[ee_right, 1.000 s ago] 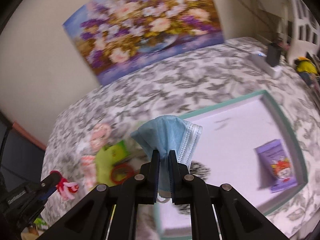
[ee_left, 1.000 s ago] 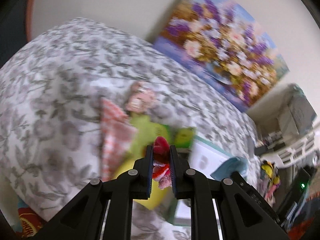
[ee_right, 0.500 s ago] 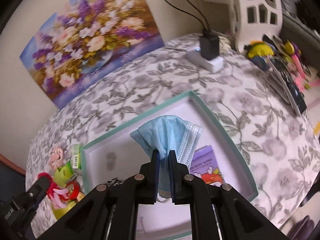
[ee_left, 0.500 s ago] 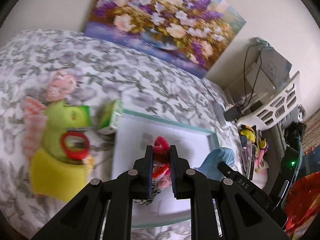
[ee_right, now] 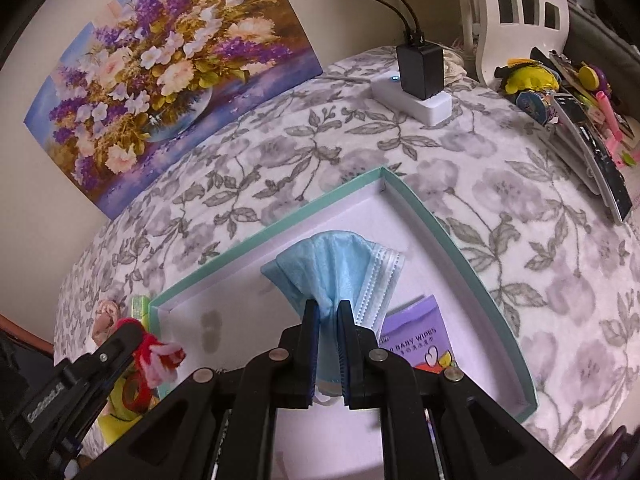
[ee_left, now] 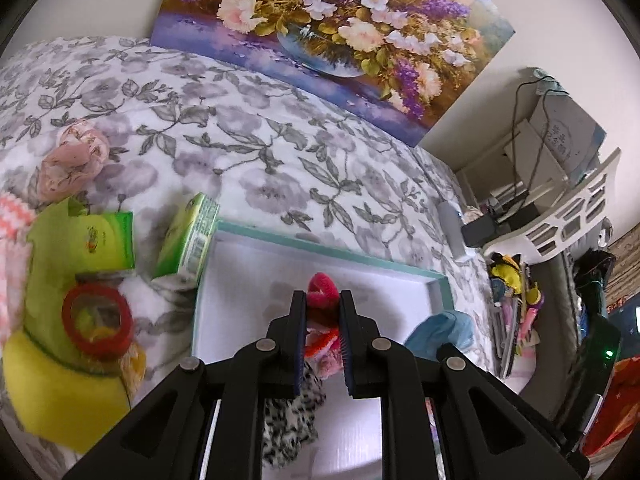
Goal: Organize soft objects
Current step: 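Carry the blue mask into the tray and open the right tool while the left tool drops the red toy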
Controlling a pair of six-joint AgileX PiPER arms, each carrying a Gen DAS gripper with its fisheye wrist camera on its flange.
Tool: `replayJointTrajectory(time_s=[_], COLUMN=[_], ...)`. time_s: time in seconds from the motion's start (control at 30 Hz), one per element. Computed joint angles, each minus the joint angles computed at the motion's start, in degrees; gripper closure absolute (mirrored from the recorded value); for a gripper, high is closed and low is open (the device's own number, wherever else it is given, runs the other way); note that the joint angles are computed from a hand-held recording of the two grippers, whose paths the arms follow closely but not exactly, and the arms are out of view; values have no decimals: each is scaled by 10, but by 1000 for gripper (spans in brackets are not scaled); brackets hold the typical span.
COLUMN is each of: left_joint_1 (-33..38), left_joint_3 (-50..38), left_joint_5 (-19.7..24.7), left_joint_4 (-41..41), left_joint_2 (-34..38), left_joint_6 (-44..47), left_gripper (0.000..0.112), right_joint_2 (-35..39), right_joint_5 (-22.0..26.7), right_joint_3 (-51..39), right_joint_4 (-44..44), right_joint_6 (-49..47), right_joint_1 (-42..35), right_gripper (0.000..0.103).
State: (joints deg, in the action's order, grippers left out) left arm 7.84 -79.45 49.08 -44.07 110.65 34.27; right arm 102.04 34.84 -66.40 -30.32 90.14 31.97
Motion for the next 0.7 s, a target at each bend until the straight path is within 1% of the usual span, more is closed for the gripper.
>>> replayJointTrajectory(time_s=[0.1, 0.23, 0.3, 0.43, 0.53, 0.57, 0.63, 0.67, 0.7], left_joint_1=[-7, -14, -23, -35, -44, -47, -50, -51, -53], left_joint_3=[-18, -41, -43, -46, -46, -46, -52, -54, -53], left_joint_5=[-10, -3, -14, -21, -28, -28, -21, -21, -24], left_joint_4=[13, 17, 31, 30, 43, 47, 58, 66, 72], left_joint_2=[17, 39, 39, 39, 38, 38, 38, 36, 33], left_joint_6=[-13, -25, -30, -20, -23, -23, -26, -31, -34], left_gripper=[96, 96, 96, 96, 96, 94, 87, 80, 72], right_joint_2=[9, 21, 20, 20, 17, 16, 17, 17, 16], right_joint_5=[-6, 3, -2, 10, 8, 7, 18, 21, 22], right_joint_3=[-10, -29, -31, -38, -36, -35, -39, -40, -39], right_joint_4=[9, 17, 20, 15, 18, 21, 24, 28, 31], right_joint_6=[-16, -36, -44, -47, -51, -52, -54, -57, -59], right_joint_1=[-10, -17, -19, -18, -20, -21, -22, -23, -24], right_gripper=[94, 94, 94, 91, 90, 90, 90, 76, 55])
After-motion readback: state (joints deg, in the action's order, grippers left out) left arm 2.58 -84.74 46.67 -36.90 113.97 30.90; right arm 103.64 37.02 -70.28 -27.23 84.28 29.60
